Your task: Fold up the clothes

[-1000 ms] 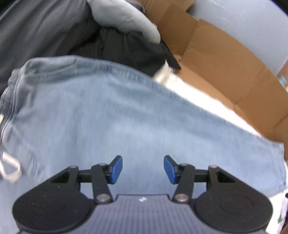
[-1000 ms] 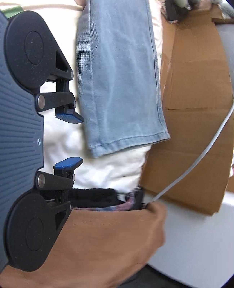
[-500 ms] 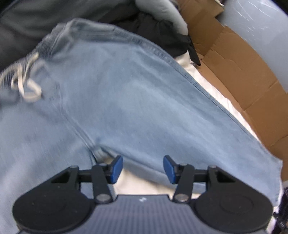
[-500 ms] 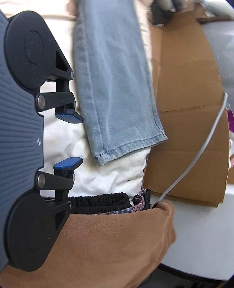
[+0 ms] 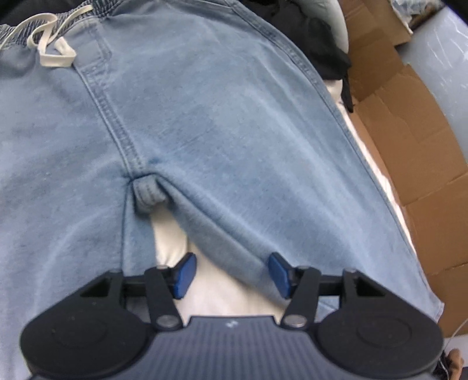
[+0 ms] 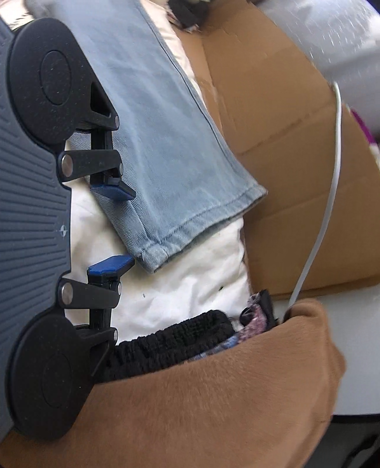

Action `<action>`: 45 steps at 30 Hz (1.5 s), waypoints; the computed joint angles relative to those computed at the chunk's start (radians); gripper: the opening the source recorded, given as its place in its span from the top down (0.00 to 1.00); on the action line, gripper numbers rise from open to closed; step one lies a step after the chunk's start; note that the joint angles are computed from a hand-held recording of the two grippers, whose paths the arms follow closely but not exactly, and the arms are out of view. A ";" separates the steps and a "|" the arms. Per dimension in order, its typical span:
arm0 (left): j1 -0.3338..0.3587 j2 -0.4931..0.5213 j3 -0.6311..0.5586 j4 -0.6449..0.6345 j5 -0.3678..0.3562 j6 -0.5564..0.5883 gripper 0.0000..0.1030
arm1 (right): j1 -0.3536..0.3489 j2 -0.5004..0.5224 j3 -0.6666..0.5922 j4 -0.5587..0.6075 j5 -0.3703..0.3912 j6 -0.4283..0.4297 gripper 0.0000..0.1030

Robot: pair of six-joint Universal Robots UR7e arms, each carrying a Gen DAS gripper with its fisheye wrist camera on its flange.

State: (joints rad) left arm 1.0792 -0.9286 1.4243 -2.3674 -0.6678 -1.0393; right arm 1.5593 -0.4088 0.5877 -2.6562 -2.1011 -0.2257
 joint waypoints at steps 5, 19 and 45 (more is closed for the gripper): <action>0.001 0.018 0.006 -0.078 0.014 0.017 0.37 | -0.010 0.033 -0.052 0.009 -0.001 0.061 0.51; -0.027 0.015 0.006 -0.102 0.074 0.002 0.86 | 0.019 0.024 -0.080 -0.038 -0.024 0.112 0.92; -0.051 -0.047 -0.113 0.305 -0.078 0.013 0.74 | 0.083 0.115 -0.187 -0.184 -0.280 -0.184 0.74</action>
